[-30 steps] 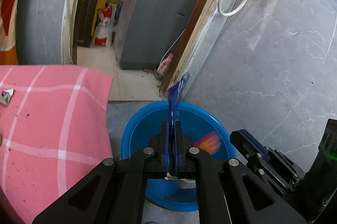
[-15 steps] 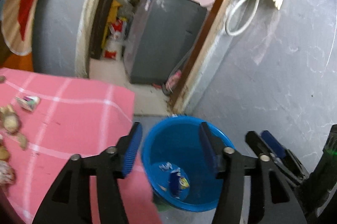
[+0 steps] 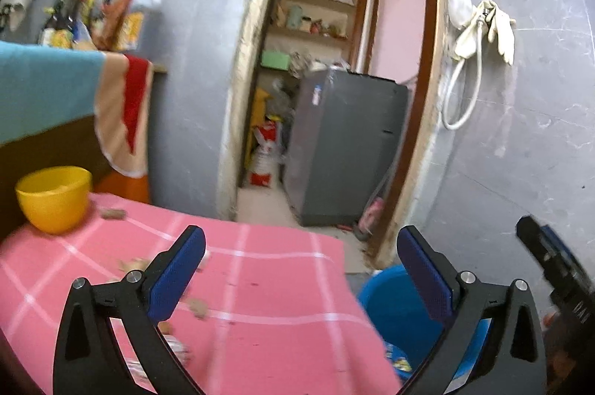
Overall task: Collect trash
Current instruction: 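Move both open tools back over the table toward the remaining trash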
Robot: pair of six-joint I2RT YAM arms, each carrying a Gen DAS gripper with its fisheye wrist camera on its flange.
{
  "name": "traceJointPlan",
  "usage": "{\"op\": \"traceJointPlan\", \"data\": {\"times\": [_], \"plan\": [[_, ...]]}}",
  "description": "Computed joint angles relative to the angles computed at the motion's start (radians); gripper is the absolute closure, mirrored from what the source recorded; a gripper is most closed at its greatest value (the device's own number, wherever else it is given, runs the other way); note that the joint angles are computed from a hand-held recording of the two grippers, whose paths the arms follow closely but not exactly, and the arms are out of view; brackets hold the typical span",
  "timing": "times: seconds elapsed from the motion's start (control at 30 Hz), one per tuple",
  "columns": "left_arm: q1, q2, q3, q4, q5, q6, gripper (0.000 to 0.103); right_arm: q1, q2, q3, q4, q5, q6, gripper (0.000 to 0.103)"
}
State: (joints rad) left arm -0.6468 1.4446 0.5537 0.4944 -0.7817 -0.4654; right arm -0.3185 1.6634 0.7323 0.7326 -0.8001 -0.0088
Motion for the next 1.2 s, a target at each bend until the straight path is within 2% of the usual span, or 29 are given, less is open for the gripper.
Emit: {"op": "traceJointPlan", "data": {"times": [0.17,0.33,0.53,0.73,0.87,1.07,1.2], "plan": [[-0.035,-0.13,-0.122,0.048,-0.11,0.046,0.002,0.028,-0.066,-0.081,0.106,-0.022,0.065,0.0],[-0.057,-0.28,-0.205,0.023,-0.19,0.085,0.002,0.072,-0.135,-0.164,0.189,-0.019,0.09,0.0],[-0.045,-0.505,-0.285,-0.094,-0.233,0.117,0.002,0.148,-0.203,-0.229,0.212,0.011,0.082,0.0],[-0.021,-0.723,-0.364,-0.243,-0.263,0.116,0.002,0.229,-0.244,-0.257,0.169,0.047,0.037,0.0],[0.027,-0.84,-0.408,-0.335,-0.225,0.105,0.002,0.274,-0.247,-0.253,0.116,0.062,0.012,0.0],[0.143,-1.0,-0.457,-0.491,-0.108,0.092,0.002,0.334,-0.24,-0.221,-0.012,0.089,-0.044,0.0],[0.269,-1.042,-0.468,-0.549,0.025,0.086,0.002,0.398,-0.213,-0.167,-0.158,0.144,-0.119,0.0]]}}
